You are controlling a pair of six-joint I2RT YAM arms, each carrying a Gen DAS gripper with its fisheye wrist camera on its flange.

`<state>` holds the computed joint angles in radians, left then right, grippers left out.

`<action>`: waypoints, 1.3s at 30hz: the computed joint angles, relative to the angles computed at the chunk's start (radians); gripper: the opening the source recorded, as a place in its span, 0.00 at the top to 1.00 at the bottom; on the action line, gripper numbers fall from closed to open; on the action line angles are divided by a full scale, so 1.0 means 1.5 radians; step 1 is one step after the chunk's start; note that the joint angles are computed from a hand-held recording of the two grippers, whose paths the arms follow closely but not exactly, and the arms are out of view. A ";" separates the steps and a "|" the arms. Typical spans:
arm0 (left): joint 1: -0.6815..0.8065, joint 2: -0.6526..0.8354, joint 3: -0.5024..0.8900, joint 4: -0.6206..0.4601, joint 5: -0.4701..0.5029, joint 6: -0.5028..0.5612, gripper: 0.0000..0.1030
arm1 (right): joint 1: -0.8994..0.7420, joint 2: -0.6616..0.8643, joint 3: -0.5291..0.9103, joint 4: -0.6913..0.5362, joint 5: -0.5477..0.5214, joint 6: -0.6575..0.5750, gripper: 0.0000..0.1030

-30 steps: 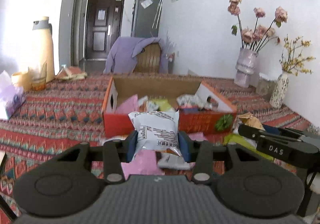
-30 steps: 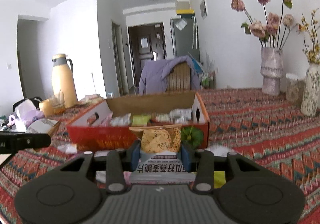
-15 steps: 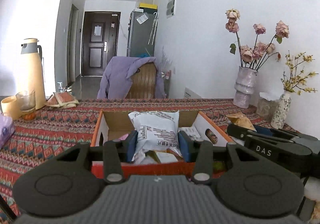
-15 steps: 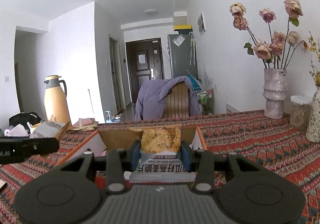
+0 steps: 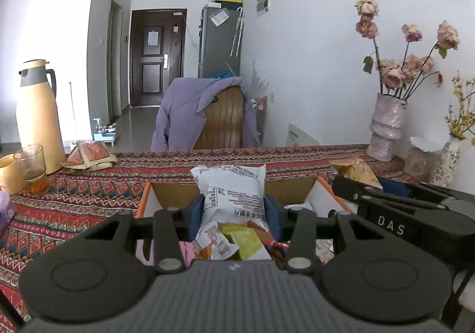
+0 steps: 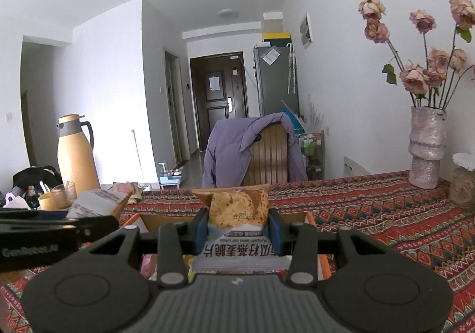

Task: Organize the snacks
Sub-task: 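Carry both packets over the box and open both tools to drop them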

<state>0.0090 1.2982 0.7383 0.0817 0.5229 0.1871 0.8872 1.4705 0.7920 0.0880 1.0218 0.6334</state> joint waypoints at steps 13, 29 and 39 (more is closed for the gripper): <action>-0.069 0.146 0.095 0.002 -0.125 -0.016 0.57 | -0.103 0.088 0.072 -0.042 -0.106 0.022 0.60; -0.065 0.232 0.111 -0.021 -0.148 0.010 0.52 | -0.135 0.157 0.099 -0.123 -0.200 0.083 0.58; -0.025 0.200 0.080 0.018 -0.103 -0.001 0.10 | -0.127 0.098 0.052 -0.110 -0.188 0.089 0.11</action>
